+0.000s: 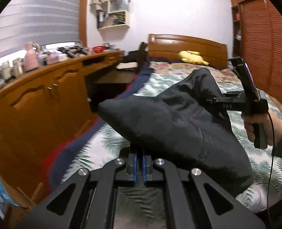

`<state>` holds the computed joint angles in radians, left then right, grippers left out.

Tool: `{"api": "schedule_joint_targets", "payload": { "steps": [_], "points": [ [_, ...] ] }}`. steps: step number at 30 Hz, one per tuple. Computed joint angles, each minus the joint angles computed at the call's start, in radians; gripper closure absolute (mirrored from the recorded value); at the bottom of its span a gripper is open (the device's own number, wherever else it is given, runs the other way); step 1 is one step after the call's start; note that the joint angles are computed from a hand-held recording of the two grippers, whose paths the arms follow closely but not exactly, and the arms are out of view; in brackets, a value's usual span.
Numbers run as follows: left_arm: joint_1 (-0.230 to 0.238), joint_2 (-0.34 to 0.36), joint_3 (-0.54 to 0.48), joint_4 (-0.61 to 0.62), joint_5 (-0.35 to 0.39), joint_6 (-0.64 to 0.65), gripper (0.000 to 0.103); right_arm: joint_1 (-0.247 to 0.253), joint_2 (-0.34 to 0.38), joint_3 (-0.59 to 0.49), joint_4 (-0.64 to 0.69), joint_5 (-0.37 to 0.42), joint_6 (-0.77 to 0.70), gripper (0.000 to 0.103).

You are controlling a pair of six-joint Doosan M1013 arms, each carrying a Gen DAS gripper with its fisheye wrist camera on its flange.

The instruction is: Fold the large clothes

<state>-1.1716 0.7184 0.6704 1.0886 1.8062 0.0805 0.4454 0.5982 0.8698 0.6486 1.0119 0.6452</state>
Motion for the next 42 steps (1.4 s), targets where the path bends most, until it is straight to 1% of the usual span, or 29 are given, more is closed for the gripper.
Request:
{"api": "schedule_joint_targets", "payload": {
  "steps": [4, 5, 7, 9, 10, 11, 12, 13, 14, 15, 16, 17, 19, 20, 21, 22, 24, 27, 31, 33, 35, 38, 42],
  "points": [
    [-0.009, -0.047, 0.07, 0.007, 0.1, -0.038, 0.102, 0.05, 0.009, -0.016, 0.025, -0.004, -0.005, 0.073],
    [-0.011, -0.057, 0.086, 0.001, 0.13, -0.046, 0.102, 0.063, 0.014, -0.029, 0.034, 0.004, -0.002, 0.073],
    [-0.01, -0.085, 0.137, -0.033, 0.162, -0.084, 0.101, 0.083, 0.024, -0.05, 0.054, 0.013, 0.006, 0.072],
    [-0.005, -0.118, 0.196, -0.103, 0.17, -0.154, 0.101, 0.103, 0.035, -0.069, 0.039, 0.016, 0.024, 0.069],
    [-0.004, -0.136, 0.23, -0.142, 0.157, -0.2, 0.101, 0.116, 0.045, -0.084, 0.004, 0.029, 0.048, 0.068],
    [-0.003, -0.146, 0.253, -0.178, 0.144, -0.238, 0.1, 0.127, 0.06, -0.111, -0.043, 0.061, 0.085, 0.066],
    [-0.004, -0.155, 0.276, -0.215, 0.133, -0.276, 0.1, 0.135, 0.08, -0.143, -0.082, 0.114, 0.117, 0.06],
    [-0.004, -0.154, 0.283, -0.228, 0.135, -0.287, 0.1, 0.141, 0.093, -0.155, -0.12, 0.156, 0.132, 0.057],
    [-0.01, -0.147, 0.287, -0.232, 0.155, -0.29, 0.1, 0.146, 0.087, -0.135, -0.154, 0.147, 0.121, 0.052],
    [-0.018, -0.14, 0.288, -0.232, 0.166, -0.295, 0.1, 0.15, 0.075, -0.106, -0.171, 0.12, 0.099, 0.049],
    [-0.027, -0.138, 0.291, -0.238, 0.162, -0.313, 0.1, 0.15, 0.053, -0.057, -0.175, 0.072, 0.053, 0.046],
    [-0.034, -0.14, 0.298, -0.24, 0.153, -0.323, 0.1, 0.148, 0.038, -0.023, -0.172, 0.044, 0.016, 0.041],
    [-0.048, -0.138, 0.301, -0.246, 0.164, -0.339, 0.1, 0.142, 0.02, 0.016, -0.167, 0.029, -0.014, 0.041],
    [-0.054, -0.137, 0.299, -0.245, 0.172, -0.345, 0.099, 0.138, 0.017, 0.021, -0.147, 0.045, -0.029, 0.041],
    [-0.057, -0.148, 0.316, -0.244, 0.168, -0.355, 0.099, 0.131, 0.011, 0.032, -0.101, 0.074, -0.062, 0.041],
    [-0.064, -0.149, 0.319, -0.238, 0.173, -0.368, 0.099, 0.127, 0.01, 0.03, -0.068, 0.099, -0.084, 0.041],
    [-0.082, -0.148, 0.316, -0.223, 0.189, -0.398, 0.098, 0.128, -0.01, 0.06, 0.014, 0.142, -0.146, 0.041],
    [-0.097, -0.15, 0.31, -0.206, 0.204, -0.417, 0.095, 0.149, -0.026, 0.083, 0.072, 0.204, -0.165, 0.041],
    [-0.106, -0.154, 0.303, -0.189, 0.217, -0.407, 0.092, 0.186, -0.048, 0.13, 0.091, 0.242, -0.186, 0.041],
    [-0.109, -0.153, 0.294, -0.179, 0.223, -0.398, 0.088, 0.21, -0.054, 0.162, 0.051, 0.251, -0.188, 0.04],
    [-0.111, -0.147, 0.281, -0.172, 0.233, -0.385, 0.084, 0.221, -0.058, 0.196, 0.04, 0.227, -0.191, 0.04],
    [-0.111, -0.138, 0.261, -0.163, 0.234, -0.361, 0.079, 0.219, -0.062, 0.227, 0.067, 0.196, -0.194, 0.04],
    [-0.108, -0.115, 0.221, -0.146, 0.238, -0.318, 0.071, 0.215, -0.084, 0.243, 0.058, 0.164, -0.199, 0.041]
  ]
}}
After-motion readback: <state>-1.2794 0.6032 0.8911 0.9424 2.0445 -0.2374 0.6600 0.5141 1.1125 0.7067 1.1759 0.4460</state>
